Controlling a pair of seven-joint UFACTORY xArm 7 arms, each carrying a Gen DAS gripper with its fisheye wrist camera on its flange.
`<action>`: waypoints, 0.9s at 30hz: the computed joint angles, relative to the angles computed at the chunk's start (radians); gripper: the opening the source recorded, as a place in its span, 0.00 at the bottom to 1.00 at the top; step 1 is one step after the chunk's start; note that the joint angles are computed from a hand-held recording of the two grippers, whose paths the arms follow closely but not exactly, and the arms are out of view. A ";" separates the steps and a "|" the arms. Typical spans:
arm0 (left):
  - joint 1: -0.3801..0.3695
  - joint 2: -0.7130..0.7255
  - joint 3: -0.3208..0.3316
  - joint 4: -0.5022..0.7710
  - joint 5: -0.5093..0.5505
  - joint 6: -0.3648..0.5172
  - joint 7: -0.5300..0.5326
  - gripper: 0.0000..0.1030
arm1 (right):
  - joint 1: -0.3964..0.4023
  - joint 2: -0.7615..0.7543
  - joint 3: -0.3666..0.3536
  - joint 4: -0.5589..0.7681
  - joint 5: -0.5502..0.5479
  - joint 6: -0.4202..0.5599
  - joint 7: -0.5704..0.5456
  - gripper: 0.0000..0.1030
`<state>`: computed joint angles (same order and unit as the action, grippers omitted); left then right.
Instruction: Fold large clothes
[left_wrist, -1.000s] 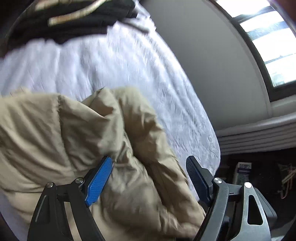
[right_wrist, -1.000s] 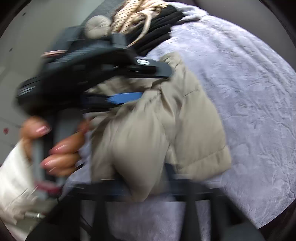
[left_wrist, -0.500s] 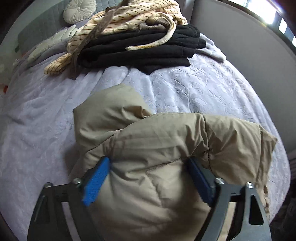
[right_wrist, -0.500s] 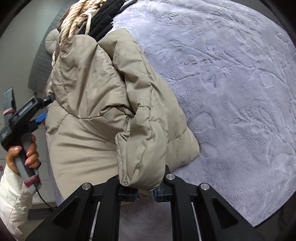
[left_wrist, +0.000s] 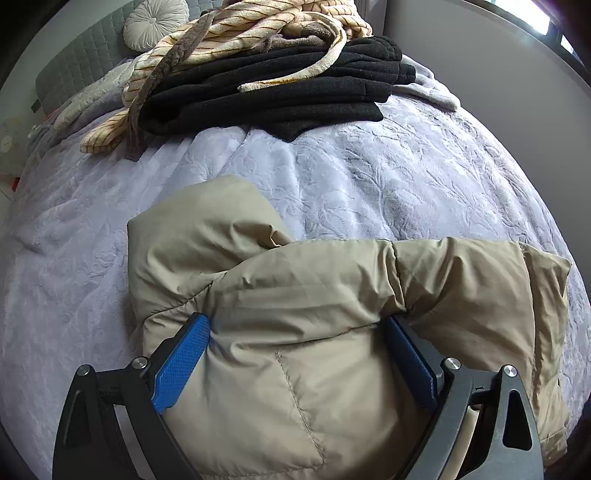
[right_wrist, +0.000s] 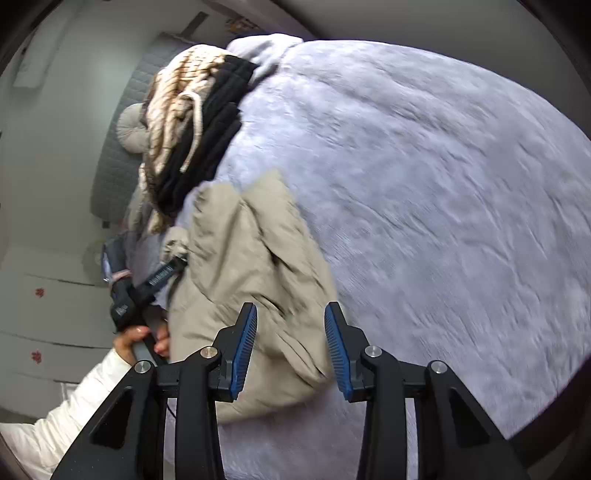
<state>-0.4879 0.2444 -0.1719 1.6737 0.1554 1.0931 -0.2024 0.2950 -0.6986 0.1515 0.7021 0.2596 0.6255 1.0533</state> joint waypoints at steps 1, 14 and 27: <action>0.001 0.000 0.001 0.001 0.001 0.001 0.001 0.92 | 0.032 0.068 -0.040 0.035 0.016 -0.018 -0.068 0.51; 0.003 -0.001 0.003 0.008 0.018 0.012 -0.013 0.95 | 0.049 0.387 -0.068 0.166 0.111 0.050 -0.347 0.06; 0.037 -0.075 0.004 0.035 -0.078 0.149 -0.009 0.95 | 0.029 0.303 -0.066 0.093 0.221 0.071 -0.369 0.06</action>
<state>-0.4507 0.1689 -0.1681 1.7086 0.0776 1.2420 -0.2113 0.3242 -0.3952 0.0857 0.7953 0.4805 0.6962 0.6848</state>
